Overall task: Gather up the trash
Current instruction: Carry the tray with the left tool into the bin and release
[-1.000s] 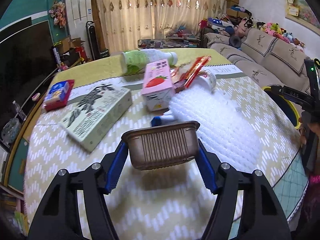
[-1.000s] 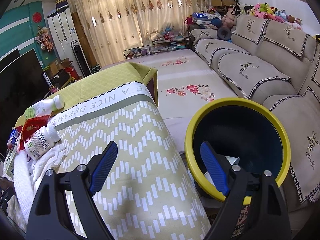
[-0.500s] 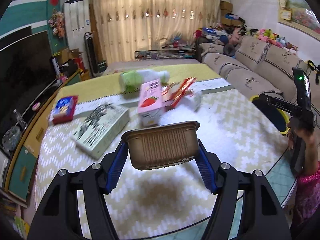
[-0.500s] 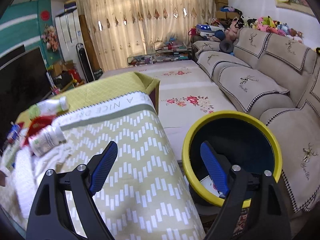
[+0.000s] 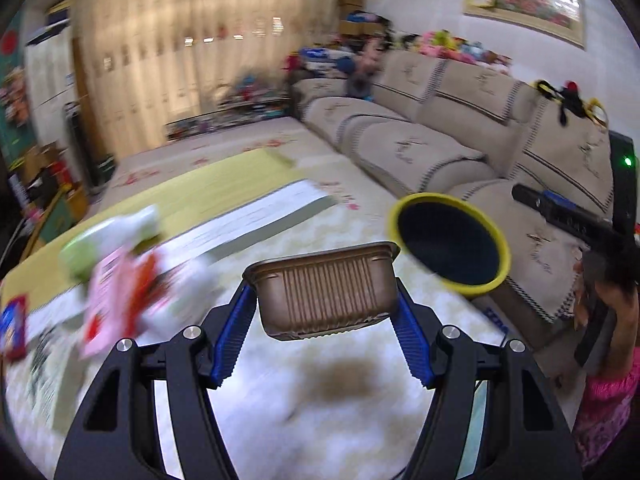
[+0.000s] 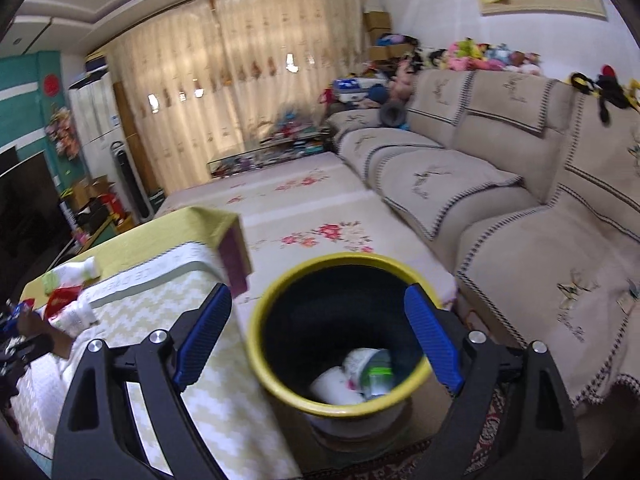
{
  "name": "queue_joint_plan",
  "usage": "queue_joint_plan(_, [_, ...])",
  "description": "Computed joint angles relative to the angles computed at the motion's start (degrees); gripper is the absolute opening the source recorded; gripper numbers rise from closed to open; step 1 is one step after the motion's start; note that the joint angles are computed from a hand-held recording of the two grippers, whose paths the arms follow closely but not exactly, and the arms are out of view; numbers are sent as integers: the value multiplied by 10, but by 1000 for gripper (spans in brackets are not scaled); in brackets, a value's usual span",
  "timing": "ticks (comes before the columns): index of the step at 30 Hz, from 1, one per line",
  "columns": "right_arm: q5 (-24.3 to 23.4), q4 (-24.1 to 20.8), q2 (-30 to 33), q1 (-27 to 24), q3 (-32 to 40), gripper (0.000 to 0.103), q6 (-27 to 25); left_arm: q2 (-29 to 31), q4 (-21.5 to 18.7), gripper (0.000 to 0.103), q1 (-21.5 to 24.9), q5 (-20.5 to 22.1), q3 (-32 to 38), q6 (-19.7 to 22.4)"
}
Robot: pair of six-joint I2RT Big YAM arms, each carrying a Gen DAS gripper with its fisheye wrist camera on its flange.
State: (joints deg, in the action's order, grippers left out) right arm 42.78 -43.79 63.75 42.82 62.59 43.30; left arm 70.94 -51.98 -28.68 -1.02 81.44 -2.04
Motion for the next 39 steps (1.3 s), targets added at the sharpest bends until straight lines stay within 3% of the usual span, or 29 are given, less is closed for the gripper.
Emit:
queue_joint_plan(6, [-7, -27, -44, -28, -40, 84, 30, 123, -14, 66, -64, 4, 114, 7])
queue_joint_plan(11, [-20, -35, -73, -53, -71, 84, 46, 236, -53, 67, -105, -3, 234, 12])
queue_joint_plan(21, [-28, -52, -112, -77, -114, 84, 76, 411, -137, 68, -130, -6, 439, -18])
queue_joint_plan(24, [-34, -53, -114, -82, -116, 84, 78, 432, -143, 82, -128, -4, 464, -33])
queue_joint_plan(29, [-36, -50, -107, -79, -112, 84, 74, 385, -110, 87, -119, 0, 403, -32])
queue_joint_plan(35, [-43, -40, -84, -61, -99, 84, 71, 231, -29, 94, -92, -15, 239, -19])
queue_joint_plan(39, [-48, -27, -57, -42, -83, 84, 61, 131, 3, 95, -53, -18, 146, -31])
